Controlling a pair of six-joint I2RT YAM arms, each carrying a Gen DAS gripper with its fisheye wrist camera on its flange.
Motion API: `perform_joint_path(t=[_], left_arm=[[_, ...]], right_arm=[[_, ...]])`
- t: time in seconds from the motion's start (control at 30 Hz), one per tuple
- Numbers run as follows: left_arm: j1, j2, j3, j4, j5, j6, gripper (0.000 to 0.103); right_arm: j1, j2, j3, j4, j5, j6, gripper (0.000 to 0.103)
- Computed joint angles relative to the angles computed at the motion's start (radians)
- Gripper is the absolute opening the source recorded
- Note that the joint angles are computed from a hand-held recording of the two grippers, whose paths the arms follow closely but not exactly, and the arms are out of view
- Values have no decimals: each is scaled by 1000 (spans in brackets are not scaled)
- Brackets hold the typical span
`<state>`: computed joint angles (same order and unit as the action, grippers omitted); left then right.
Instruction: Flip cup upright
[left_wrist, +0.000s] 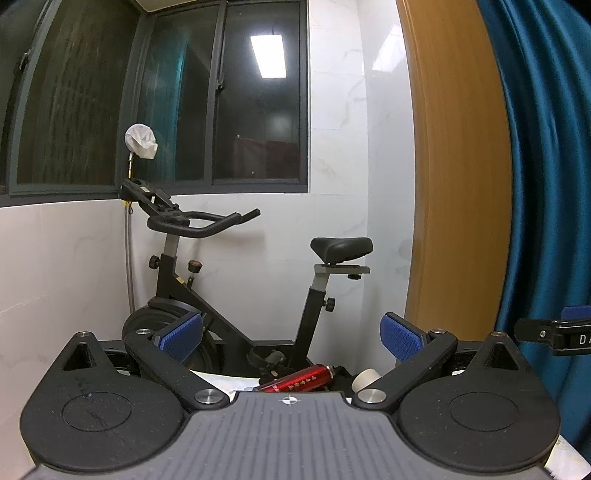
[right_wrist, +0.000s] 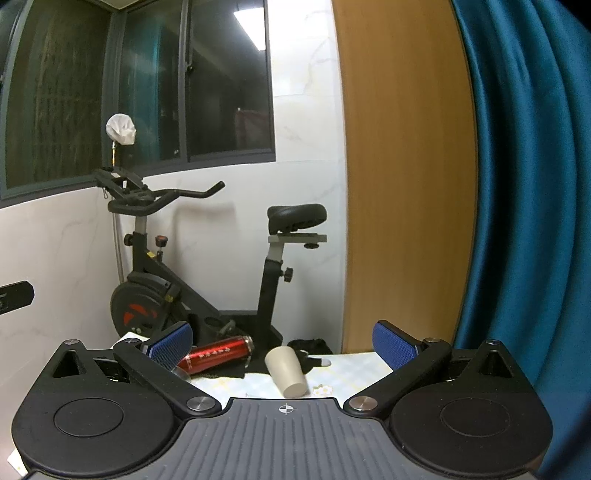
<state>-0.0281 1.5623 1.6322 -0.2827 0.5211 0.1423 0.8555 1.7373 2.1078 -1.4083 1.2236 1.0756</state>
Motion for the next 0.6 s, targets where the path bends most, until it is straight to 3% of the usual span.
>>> perform_joint_path(t=[0.6], left_arm=[[3, -1, 2, -17, 7, 13, 103]], right_arm=[[-4, 1, 9, -2, -12, -5, 103]])
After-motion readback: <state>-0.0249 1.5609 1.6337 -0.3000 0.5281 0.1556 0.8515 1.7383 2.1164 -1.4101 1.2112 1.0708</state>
